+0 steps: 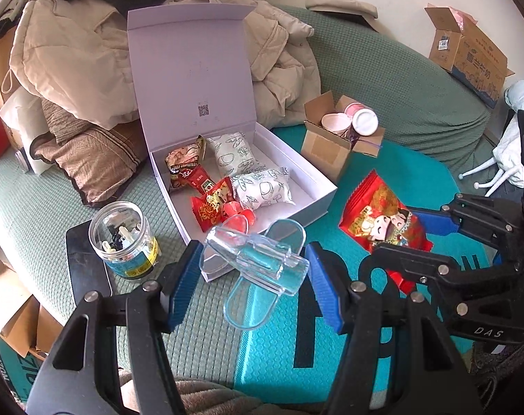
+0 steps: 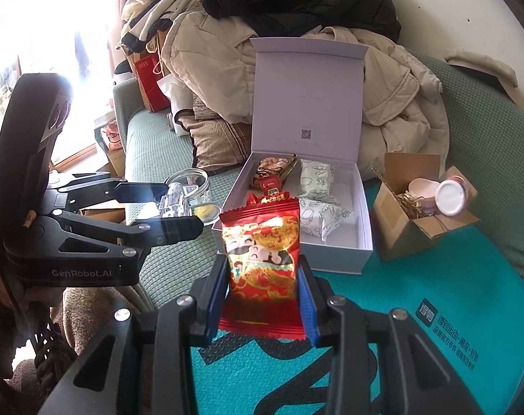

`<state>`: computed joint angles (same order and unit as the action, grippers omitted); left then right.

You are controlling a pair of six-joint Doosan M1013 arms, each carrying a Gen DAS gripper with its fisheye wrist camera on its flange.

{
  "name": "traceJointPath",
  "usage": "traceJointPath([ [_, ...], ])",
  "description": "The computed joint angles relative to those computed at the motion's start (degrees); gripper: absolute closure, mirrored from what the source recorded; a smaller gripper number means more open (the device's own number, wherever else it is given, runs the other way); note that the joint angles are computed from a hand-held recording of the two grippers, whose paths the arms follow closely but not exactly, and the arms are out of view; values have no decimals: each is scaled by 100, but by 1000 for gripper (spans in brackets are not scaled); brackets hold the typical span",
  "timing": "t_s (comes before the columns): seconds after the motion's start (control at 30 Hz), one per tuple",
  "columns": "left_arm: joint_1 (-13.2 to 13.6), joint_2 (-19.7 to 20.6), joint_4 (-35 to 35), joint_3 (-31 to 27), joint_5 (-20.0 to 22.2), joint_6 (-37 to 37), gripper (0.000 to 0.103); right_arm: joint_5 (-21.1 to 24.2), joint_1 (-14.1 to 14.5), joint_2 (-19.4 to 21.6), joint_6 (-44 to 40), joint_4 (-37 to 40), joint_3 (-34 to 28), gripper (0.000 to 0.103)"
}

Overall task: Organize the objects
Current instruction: 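Carry the red candy and clear holder over the white box with both tools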

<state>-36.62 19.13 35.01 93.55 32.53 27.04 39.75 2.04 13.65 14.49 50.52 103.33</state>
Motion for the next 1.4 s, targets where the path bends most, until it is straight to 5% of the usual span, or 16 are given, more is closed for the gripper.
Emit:
traceJointPath([
  [0.87,719,716,-1268,-610,-101,1236,44,-64,332,1047,963,-731,-1140,65],
  [1.4,888,1067,-692,-1157,260,861,44,-156,390,1543,1105,-763,-1784,65],
])
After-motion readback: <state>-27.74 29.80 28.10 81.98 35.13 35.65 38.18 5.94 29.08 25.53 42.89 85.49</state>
